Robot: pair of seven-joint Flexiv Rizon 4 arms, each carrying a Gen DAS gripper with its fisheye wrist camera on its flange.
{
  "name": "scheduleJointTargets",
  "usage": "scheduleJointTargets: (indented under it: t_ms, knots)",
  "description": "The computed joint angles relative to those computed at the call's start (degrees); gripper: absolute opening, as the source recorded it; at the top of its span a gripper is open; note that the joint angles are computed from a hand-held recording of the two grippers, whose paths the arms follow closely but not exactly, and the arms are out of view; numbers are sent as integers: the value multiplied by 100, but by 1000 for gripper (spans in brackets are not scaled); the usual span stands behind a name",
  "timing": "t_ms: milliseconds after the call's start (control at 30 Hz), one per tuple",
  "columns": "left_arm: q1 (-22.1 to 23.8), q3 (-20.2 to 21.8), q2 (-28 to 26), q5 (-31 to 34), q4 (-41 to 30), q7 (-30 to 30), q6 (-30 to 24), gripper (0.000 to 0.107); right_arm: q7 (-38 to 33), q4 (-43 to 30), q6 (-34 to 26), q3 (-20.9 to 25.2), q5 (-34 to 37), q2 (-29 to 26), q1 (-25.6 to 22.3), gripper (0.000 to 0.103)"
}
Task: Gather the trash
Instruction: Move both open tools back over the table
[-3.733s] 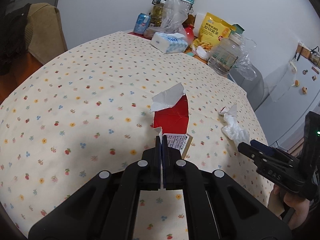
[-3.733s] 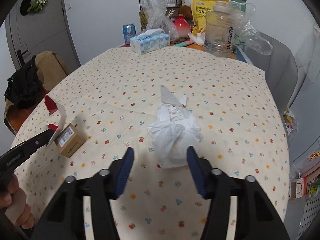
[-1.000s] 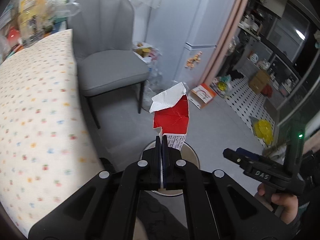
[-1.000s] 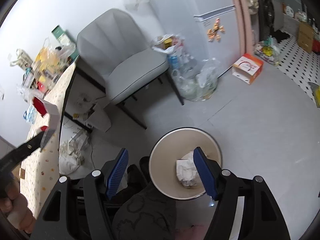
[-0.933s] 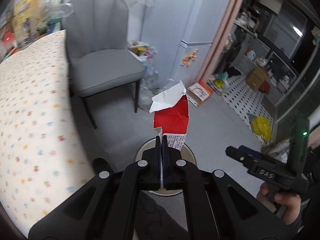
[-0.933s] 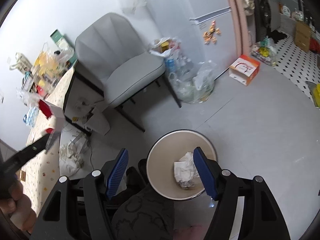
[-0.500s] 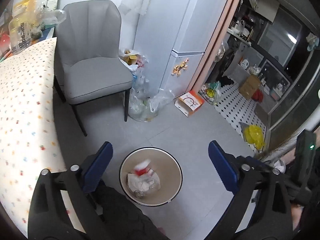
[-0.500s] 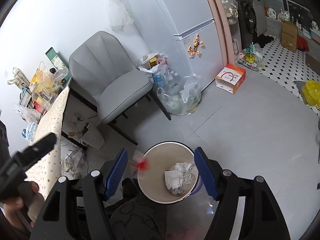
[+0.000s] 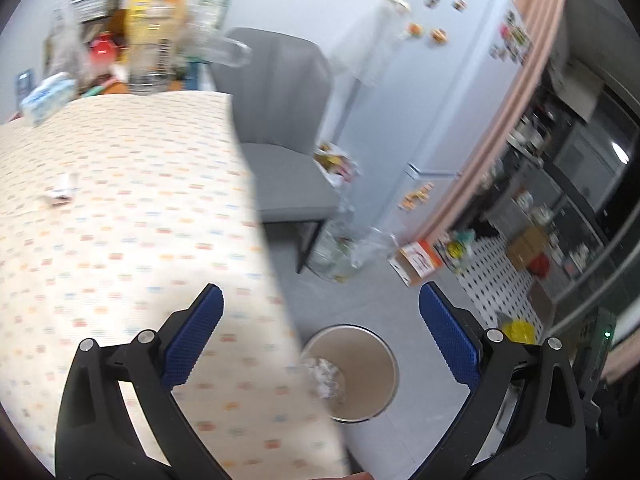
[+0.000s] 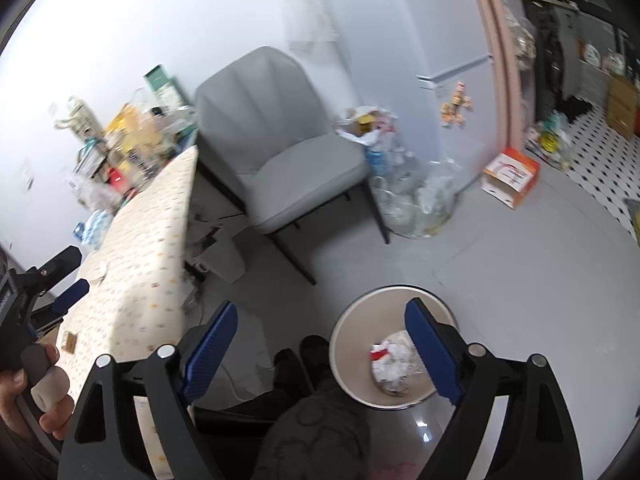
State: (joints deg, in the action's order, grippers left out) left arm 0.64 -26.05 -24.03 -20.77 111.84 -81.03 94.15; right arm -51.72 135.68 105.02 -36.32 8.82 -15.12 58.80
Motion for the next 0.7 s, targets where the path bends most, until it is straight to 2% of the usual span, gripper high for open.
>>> scheduleJointTargets:
  t_ms: [100, 233, 333, 433, 533, 700]
  knots:
    - [391, -143, 206, -90, 307, -24, 131, 97, 28, -208, -146, -76, -163, -32, 196, 86]
    - [1285, -777, 418, -57, 812, -145, 437, 97, 226, -441, -304, -259, -470, -110, 501, 86]
    - [2136, -1381, 536, 170, 1136, -270, 592, 97, 406, -626, -427, -342, -744, -185, 687, 87]
    - [2579, -1621, 625, 380, 1284, -466, 647, 97, 594, -822, -536, -354, -1041, -270, 793, 89]
    - [3259, -2100, 651, 627, 1481, -684, 753, 97, 764, -965, -580, -449, -1295, -355, 957, 92]
    - [4308, -2802, 720, 1085, 1806, -1045, 819, 97, 987, -1285, -649, -247, -1573, -521, 884, 93]
